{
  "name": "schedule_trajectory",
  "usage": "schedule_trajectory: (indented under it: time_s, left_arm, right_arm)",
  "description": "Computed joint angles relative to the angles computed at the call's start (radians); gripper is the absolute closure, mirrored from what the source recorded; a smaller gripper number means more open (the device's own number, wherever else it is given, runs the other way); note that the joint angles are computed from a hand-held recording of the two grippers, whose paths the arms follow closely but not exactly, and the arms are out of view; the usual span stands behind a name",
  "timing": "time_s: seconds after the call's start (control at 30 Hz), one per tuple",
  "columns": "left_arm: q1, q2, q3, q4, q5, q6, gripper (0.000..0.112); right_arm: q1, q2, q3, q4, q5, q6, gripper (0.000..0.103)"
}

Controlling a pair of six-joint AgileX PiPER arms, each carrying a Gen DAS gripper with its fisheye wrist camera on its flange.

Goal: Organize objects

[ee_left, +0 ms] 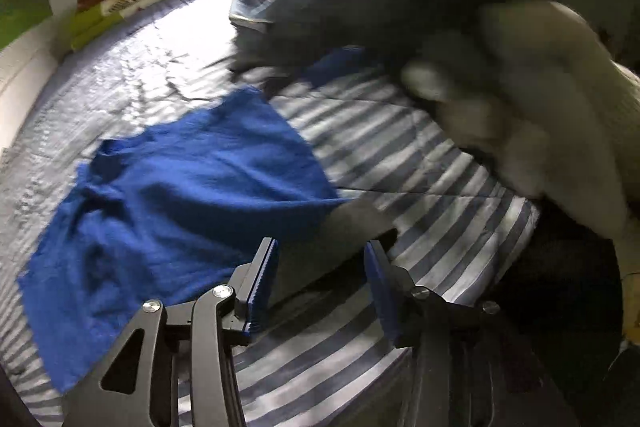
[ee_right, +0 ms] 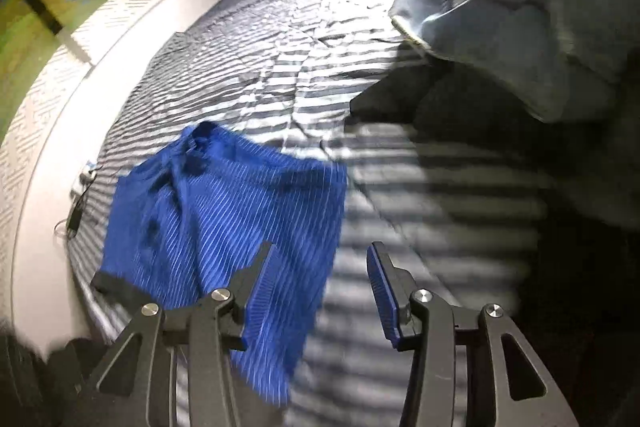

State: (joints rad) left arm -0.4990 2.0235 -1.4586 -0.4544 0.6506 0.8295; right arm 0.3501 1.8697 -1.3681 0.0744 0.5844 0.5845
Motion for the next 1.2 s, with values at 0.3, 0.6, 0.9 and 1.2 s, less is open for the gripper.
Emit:
schedule_trajectory:
  time_s: [0.3,0.6,0.9,1.2]
  left_arm:
    - [-0.042,0.054,0.003,-0.001,-0.017,-0.018,0.058]
    - [0.035,-0.014,0.059,-0.09,-0.019,0.01,0.058]
    - [-0.066,0.025,0.024,-0.042,-0.02,-0.018,0.05]
    - [-0.007,0.061,-0.054,-0.105,0.054,-0.079,0.104]
  right_arm:
    - [-0.089,0.133,-0.128,0.091,-0.015,-0.121,0.101]
    - [-0.197,0.066,0.021,0.41,-0.076,-0.389,0.079]
    - [-0.209,0.134,-0.06,0.509,-0.01,-0.478,0.071]
    - [-0.157,0.195,-0.168,0.372,0.035,-0.361,0.1]
